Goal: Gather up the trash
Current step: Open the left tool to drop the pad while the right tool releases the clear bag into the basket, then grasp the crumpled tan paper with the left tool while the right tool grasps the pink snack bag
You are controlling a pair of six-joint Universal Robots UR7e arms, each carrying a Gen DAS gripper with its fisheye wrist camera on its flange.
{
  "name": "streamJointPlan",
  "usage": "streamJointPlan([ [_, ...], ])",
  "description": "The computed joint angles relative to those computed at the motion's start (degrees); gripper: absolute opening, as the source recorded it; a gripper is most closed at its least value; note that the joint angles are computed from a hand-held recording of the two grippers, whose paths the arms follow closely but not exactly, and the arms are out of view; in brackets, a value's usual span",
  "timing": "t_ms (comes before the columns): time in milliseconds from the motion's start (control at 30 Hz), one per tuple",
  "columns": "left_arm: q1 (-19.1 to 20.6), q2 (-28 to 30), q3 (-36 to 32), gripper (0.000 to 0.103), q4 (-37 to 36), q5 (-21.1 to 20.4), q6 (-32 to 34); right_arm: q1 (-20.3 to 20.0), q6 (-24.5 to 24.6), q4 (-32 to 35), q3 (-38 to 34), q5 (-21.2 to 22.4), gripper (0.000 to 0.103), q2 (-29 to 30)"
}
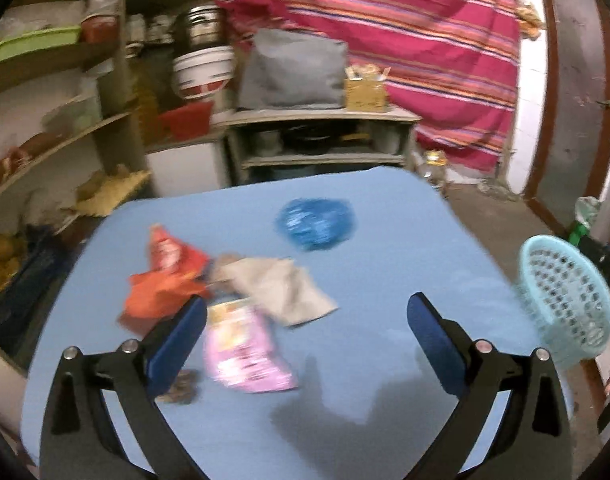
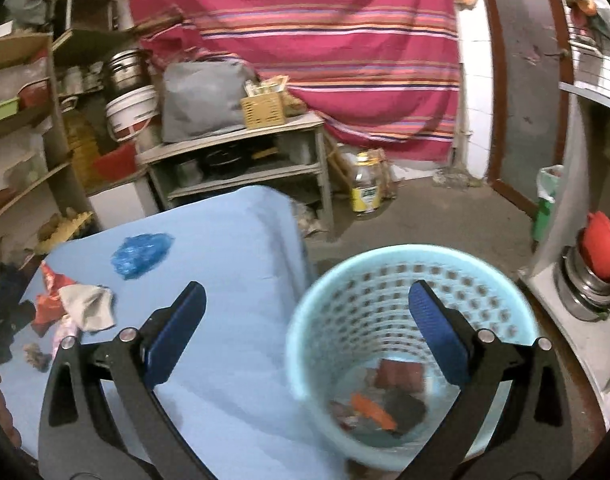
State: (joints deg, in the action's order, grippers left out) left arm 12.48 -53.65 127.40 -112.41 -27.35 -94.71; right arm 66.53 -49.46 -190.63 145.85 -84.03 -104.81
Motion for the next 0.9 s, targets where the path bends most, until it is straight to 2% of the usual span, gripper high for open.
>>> streamJointPlan([
  [67, -0.6, -2.9, 2.8, 0.098, 4.0, -1.3, -4.0, 3.3, -0.7, -4.1, 1.1, -3.1, 0.099, 3.7],
  [167, -0.8, -5.5, 5.6, 0.098, 8.2, -2.8, -8.3, 6.5, -1.8, -9.2, 2.4, -5.5, 0.099, 8.3],
  [300, 0.4, -7.8, 8.8, 0.099, 11.0, -3.9, -13.4, 10.6, -2.3, -14.8, 3.4, -9.4, 0.099, 14.6],
  [400, 0.8, -9.5, 11.8, 0.099, 9.0, -4.7, -13.9, 13.0, -2.9, -20.1, 4.1, -12.3, 0.099, 19.9],
  [500, 2.0, -10.3, 13.9, 0.099, 6.4, -5.6, -11.5, 14.8, -3.3, -22.8, 4.0, -14.0, 0.099, 23.8],
  [633, 3.7, -11.4, 15.6, 0.099, 2.5, -6.2, -8.7, 16.5, -2.1, -23.6, 3.4, -15.8, 0.099, 27.0],
  [767, 5.0, -13.8, 18.6, 0.099, -5.7, -8.0, -6.2, 18.3, -0.6, -25.0, 3.1, -18.2, 0.099, 30.6],
  [900, 5.6, -13.6, 18.8, 0.099, -7.1, -8.2, -5.6, 19.9, -0.9, -27.3, 2.8, -20.2, 0.099, 34.4],
])
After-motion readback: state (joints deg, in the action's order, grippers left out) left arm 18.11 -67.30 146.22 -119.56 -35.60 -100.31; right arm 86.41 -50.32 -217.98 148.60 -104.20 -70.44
